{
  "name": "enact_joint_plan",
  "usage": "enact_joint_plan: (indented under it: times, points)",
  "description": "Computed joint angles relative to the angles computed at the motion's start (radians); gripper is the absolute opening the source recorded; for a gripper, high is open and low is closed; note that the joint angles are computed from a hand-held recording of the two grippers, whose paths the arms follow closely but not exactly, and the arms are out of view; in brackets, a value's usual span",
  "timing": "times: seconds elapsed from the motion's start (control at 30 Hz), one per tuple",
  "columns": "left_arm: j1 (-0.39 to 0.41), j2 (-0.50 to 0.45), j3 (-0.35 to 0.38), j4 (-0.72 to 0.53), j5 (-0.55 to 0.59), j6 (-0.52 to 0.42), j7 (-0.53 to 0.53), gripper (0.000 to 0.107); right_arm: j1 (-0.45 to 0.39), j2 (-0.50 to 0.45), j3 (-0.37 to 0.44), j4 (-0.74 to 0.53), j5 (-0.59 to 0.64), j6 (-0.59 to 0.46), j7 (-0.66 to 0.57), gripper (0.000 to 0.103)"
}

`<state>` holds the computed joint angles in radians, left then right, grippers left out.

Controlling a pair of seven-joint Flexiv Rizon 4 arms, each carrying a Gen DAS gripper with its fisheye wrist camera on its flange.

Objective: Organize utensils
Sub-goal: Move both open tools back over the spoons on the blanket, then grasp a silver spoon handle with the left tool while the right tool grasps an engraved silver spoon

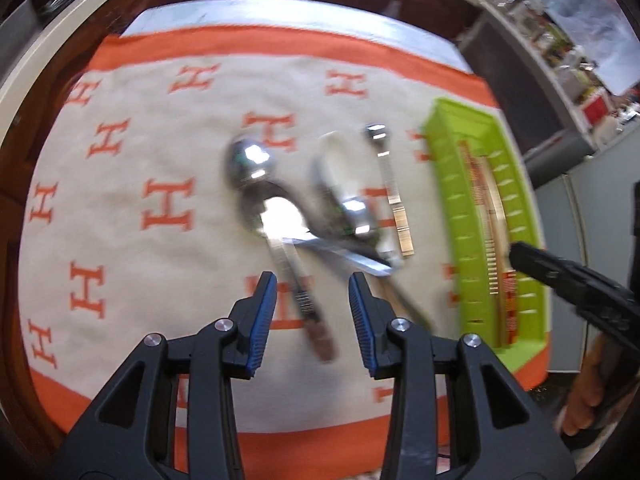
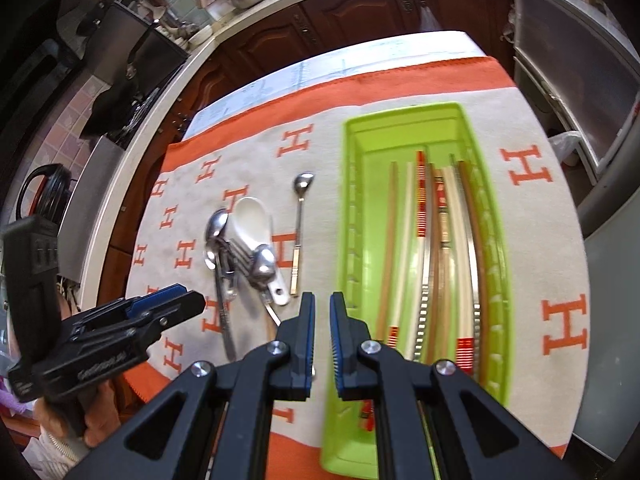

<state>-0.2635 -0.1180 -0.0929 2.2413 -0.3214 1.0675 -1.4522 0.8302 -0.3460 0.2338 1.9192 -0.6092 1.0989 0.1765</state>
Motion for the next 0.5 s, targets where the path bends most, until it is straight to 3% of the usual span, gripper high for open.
enact_joint_plan:
  times: [0.2,0.5]
  points:
    - [0.04,-0.039,0.013,0.016,-0.054,-0.02,0.025,0.034,0.006,-0.055,0.01,-0.06,0.042,0.013,-0.056,0.007]
    - [0.048,-0.128,0.006,-0.05,-0.01,-0.013,0.006,0.034,0.03,-0.114,-0.004,-0.125,0.1,0.013,-0.128,0.007]
